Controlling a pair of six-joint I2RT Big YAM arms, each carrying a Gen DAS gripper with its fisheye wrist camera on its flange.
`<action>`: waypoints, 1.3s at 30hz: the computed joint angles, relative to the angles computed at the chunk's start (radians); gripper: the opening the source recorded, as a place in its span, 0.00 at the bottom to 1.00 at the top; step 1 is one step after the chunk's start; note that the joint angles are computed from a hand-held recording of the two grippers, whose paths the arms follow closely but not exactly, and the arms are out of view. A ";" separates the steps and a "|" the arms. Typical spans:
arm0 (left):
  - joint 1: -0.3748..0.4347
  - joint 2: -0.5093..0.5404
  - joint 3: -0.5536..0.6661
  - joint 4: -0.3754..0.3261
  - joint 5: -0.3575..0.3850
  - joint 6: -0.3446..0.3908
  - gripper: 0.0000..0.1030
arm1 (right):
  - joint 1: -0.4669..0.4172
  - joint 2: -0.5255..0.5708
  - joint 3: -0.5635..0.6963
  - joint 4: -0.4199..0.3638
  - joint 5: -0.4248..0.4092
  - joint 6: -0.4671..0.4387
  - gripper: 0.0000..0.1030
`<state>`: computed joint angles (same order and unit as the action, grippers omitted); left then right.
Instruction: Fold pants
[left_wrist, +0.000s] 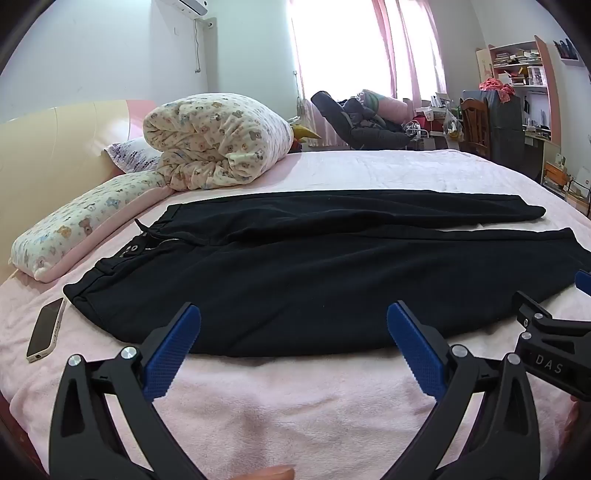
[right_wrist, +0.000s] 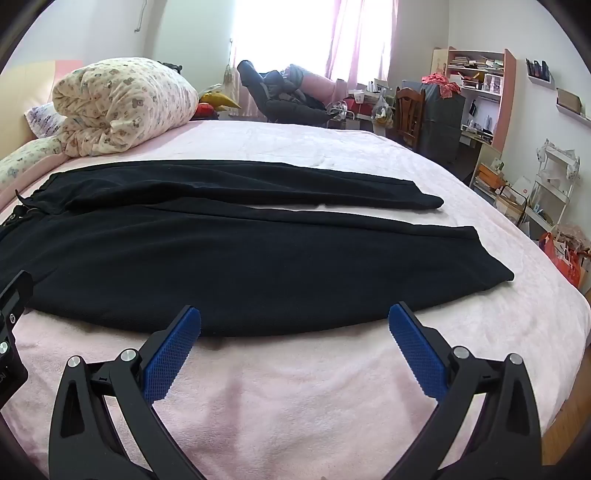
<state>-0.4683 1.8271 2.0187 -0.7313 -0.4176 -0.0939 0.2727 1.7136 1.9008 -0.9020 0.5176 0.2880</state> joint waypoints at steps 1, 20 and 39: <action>0.000 0.002 0.004 -0.007 0.000 0.000 0.98 | 0.000 0.000 0.001 -0.002 0.001 -0.001 0.99; 0.000 0.002 0.004 -0.007 0.000 0.000 0.98 | 0.000 -0.003 -0.006 0.000 0.001 -0.001 0.99; 0.000 0.002 0.004 -0.007 0.000 0.001 0.98 | 0.000 -0.007 -0.013 0.003 0.001 -0.001 0.99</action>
<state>-0.4681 1.8288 2.0224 -0.7380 -0.4175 -0.0925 0.2724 1.7066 1.8876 -0.8991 0.5186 0.2871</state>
